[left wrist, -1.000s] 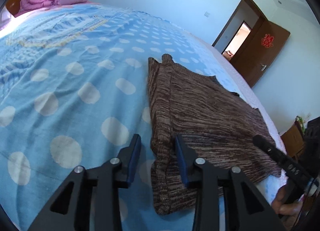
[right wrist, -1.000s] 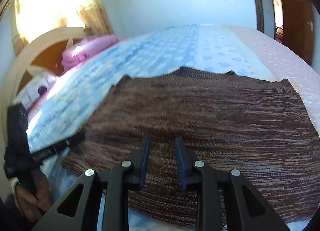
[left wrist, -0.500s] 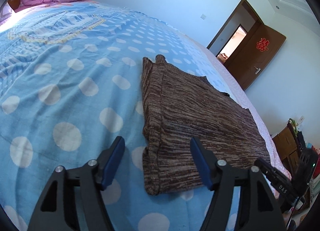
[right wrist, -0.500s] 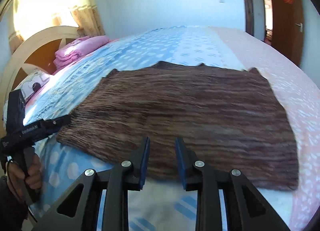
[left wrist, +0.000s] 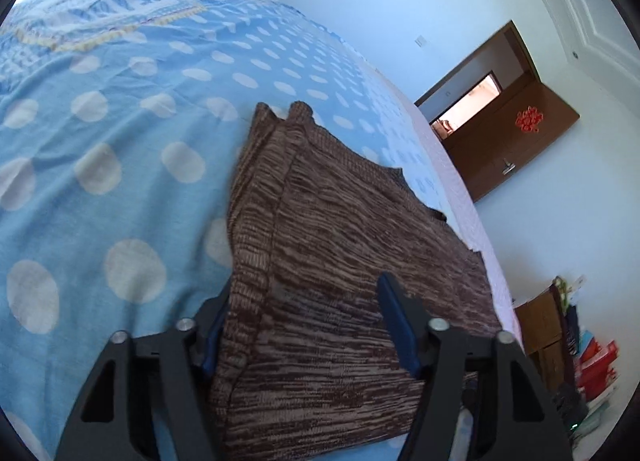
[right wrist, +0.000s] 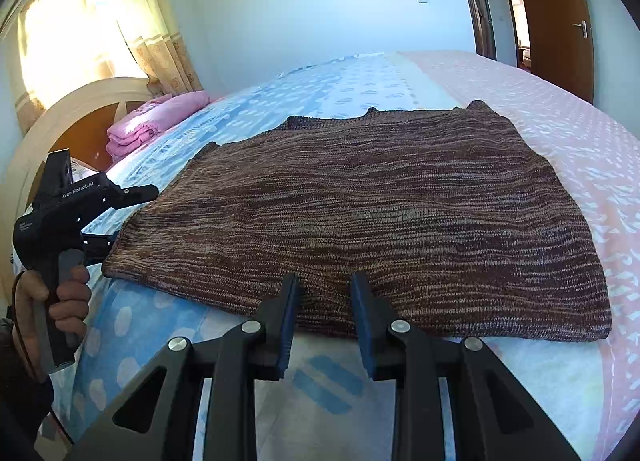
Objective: Fold small clothes
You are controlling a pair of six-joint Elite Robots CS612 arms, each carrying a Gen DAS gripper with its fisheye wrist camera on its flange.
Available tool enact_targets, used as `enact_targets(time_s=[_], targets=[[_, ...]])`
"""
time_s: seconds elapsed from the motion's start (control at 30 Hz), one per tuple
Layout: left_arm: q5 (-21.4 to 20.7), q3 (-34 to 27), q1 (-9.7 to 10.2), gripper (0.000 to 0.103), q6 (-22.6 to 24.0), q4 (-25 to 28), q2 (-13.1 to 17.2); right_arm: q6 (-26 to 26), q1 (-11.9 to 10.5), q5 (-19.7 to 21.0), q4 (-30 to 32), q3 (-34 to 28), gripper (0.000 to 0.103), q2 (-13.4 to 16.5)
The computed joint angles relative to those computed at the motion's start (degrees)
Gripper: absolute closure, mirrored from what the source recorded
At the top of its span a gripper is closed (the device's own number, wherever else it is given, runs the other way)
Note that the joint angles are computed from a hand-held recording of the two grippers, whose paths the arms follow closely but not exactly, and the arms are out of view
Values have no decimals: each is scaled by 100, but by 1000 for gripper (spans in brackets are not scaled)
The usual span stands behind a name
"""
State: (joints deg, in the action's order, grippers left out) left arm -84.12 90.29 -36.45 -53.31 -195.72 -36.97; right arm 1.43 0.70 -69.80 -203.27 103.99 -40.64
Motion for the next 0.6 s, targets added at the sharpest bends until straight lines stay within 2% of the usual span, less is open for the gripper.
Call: enact_targets(time_s=[0.07, 0.1, 0.2, 0.27, 0.4, 0.5, 0.6], targets=[[274, -2, -44, 78, -25, 139, -15, 8, 0, 16, -13, -4, 74, 11], [224, 1, -26, 81, -95, 44, 4, 5, -10, 31, -26, 4, 74, 15], [164, -4, 13, 80, -370, -154, 65, 11, -11, 45, -51, 5, 74, 23], [171, 5, 11, 74, -503, -280, 104, 6, -12, 45, -37, 6, 74, 18], [158, 36, 8, 75, -520, -503, 139, 35, 15, -38, 357, -28, 74, -100], [425, 97, -79, 83, -350, -604, 116, 288, -19, 567, 700, -244, 74, -155], [777, 111, -173, 83, -137, -581, 89, 68, 148, 671, 880, -678, 74, -143]])
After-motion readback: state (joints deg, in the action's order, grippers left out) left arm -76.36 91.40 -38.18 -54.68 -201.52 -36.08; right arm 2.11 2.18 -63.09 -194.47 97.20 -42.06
